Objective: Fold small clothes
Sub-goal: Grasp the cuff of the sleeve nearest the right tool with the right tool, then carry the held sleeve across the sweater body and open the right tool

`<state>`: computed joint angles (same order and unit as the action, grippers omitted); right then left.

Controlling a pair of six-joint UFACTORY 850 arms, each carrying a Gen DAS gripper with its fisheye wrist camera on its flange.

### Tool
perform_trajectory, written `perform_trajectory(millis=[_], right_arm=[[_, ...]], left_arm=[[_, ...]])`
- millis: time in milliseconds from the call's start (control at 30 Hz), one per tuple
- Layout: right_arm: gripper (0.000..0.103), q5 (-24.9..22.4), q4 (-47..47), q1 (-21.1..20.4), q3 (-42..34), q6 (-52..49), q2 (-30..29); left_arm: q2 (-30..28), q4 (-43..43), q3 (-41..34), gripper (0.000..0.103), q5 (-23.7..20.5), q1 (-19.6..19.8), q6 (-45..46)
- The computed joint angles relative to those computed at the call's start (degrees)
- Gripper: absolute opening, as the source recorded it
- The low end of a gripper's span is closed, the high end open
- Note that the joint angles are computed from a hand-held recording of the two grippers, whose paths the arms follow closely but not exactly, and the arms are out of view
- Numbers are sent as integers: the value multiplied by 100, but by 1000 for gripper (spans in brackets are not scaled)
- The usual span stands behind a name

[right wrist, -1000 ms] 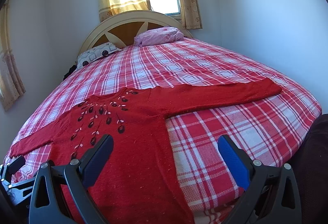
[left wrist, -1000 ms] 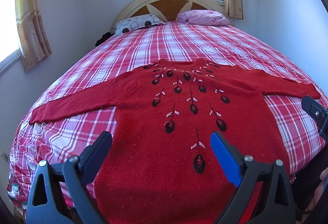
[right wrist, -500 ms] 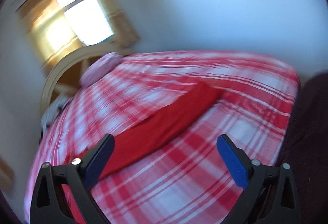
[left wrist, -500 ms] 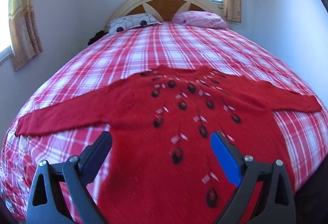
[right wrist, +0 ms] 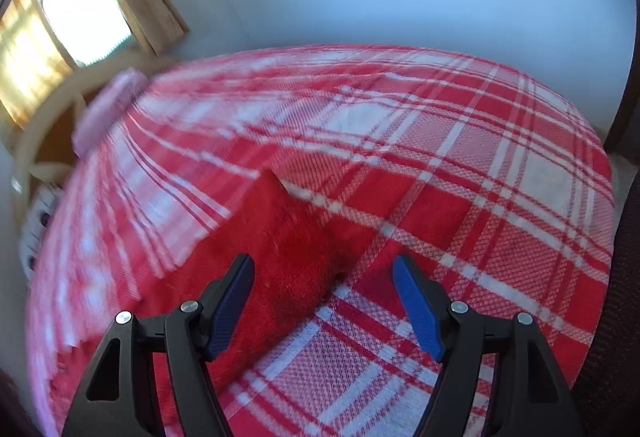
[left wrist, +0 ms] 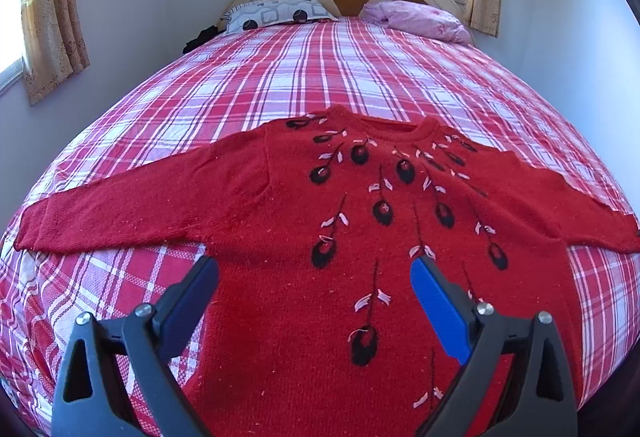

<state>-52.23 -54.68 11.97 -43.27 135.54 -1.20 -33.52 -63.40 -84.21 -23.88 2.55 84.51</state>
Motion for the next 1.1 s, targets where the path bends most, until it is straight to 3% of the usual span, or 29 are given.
perform_trajectory(millis=[33,100,167,267,433,567,667,767,900,1000,1100], right_arm=[[69,-140,142,11,-128,-348,-148],[50,-370,283,39,-268,-801,-324],[25,-255,198,46,-211,-972,-265],[17,-133,268,4,-219,-1157,-182],[15,-295,99,198,-579,-1210,-90],[14,-413,-238,601,-1478,-1842,-388],[14,-220,-556,886,-2392,-2340,-848],[14,242,-747,1127,-3525,-2906,-1576],[14,1412,-498,1236,-4884,-3570,-2603],[14,2221,272,1277,-6158,-4433,-3617],[14,2485,1453,1386,-7727,-5777,-4873]], left_arm=[[-5,21,1,99,8,-1,-26],[-46,125,-43,99,25,-9,-140],[-100,260,-93,99,40,-20,-277],[-137,339,-110,99,18,-2,-360],[-145,150,-112,99,-49,93,-213],[-177,-40,-179,99,-24,179,-138],[-243,-22,-299,99,-94,251,-326],[-266,-139,-348,99,-116,335,-287],[-304,-331,-409,99,-104,469,-160],[-395,-295,-529,99,-71,584,-277],[-490,-209,-648,99,40,675,-427]])
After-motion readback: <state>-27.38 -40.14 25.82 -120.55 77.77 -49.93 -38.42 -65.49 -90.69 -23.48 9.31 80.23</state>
